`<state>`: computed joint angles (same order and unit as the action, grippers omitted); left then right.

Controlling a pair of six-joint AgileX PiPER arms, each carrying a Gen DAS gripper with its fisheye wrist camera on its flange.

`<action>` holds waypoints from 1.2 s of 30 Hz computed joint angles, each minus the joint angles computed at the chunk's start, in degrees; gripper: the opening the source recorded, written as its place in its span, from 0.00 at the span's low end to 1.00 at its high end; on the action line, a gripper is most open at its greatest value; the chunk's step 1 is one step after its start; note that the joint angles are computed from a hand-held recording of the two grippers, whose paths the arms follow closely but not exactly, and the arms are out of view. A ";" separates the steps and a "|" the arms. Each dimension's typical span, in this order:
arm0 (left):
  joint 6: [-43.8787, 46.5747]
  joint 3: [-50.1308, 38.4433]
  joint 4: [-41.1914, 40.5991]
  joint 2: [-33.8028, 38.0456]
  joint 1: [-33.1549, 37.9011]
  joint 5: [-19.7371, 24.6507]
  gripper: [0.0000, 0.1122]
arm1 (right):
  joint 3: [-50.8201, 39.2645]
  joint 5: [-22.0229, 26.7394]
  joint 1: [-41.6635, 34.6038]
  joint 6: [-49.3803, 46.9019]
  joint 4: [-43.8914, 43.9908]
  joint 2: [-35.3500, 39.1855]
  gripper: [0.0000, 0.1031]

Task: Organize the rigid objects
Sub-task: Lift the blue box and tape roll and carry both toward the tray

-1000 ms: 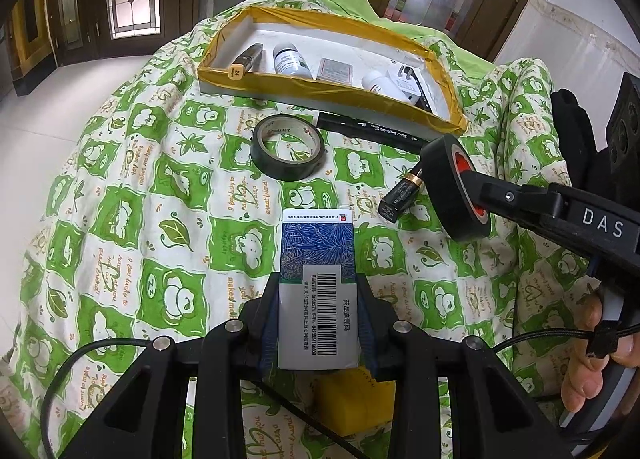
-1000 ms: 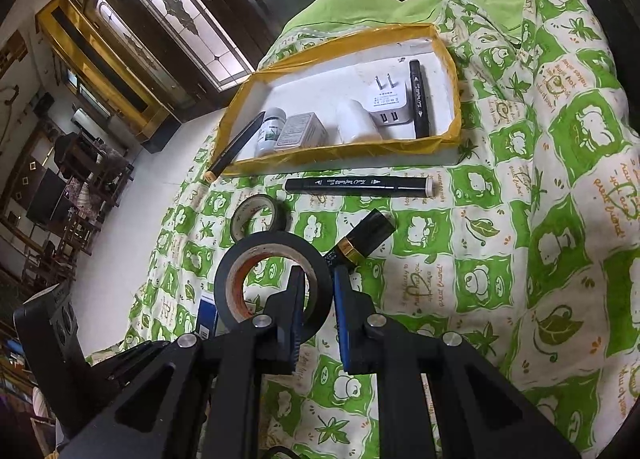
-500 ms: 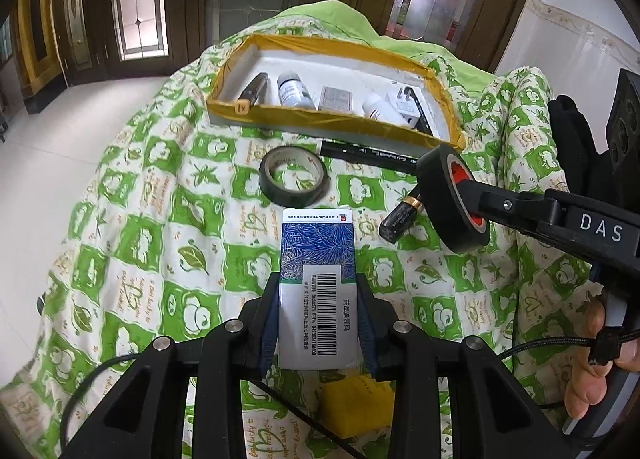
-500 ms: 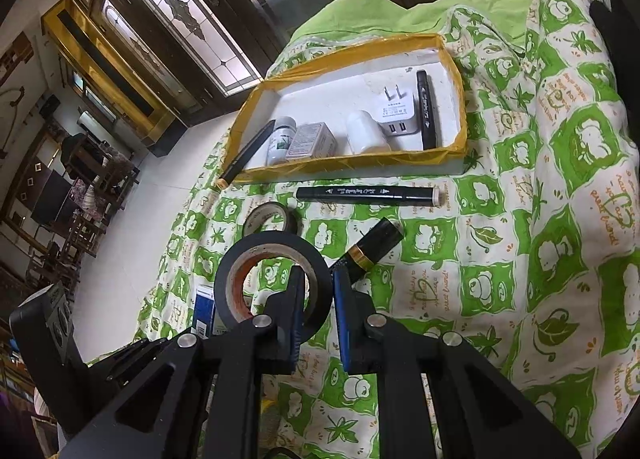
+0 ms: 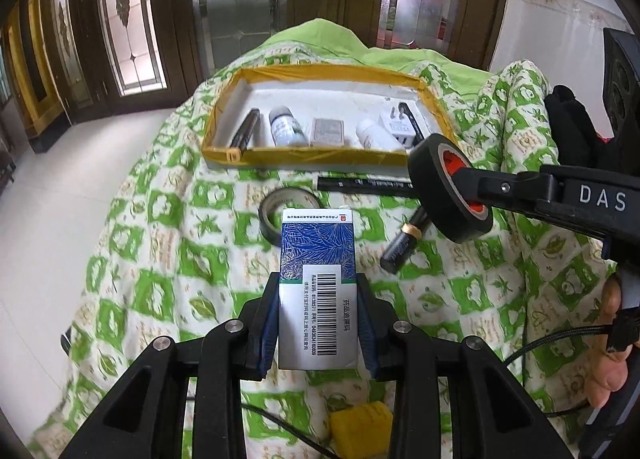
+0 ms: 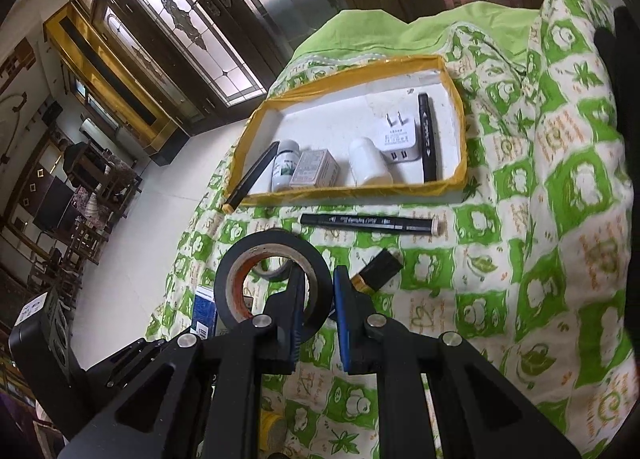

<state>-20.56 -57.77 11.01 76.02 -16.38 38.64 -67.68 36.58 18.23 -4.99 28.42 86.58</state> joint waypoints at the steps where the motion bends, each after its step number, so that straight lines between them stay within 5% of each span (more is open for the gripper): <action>1: 0.34 -0.70 0.01 0.47 0.32 0.01 0.31 | -0.58 0.20 -0.02 0.15 -0.22 0.34 0.13; 21: 8.80 -14.10 -3.15 11.88 5.94 -0.10 0.31 | -16.13 4.64 -0.63 6.50 -9.46 11.04 0.13; 36: 16.31 -41.52 -11.99 30.99 12.28 9.72 0.31 | -35.63 12.02 -3.11 10.87 -13.39 23.92 0.13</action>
<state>-4.25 -99.29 -0.98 107.01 -4.10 48.35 -103.31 48.60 15.11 5.88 15.03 110.49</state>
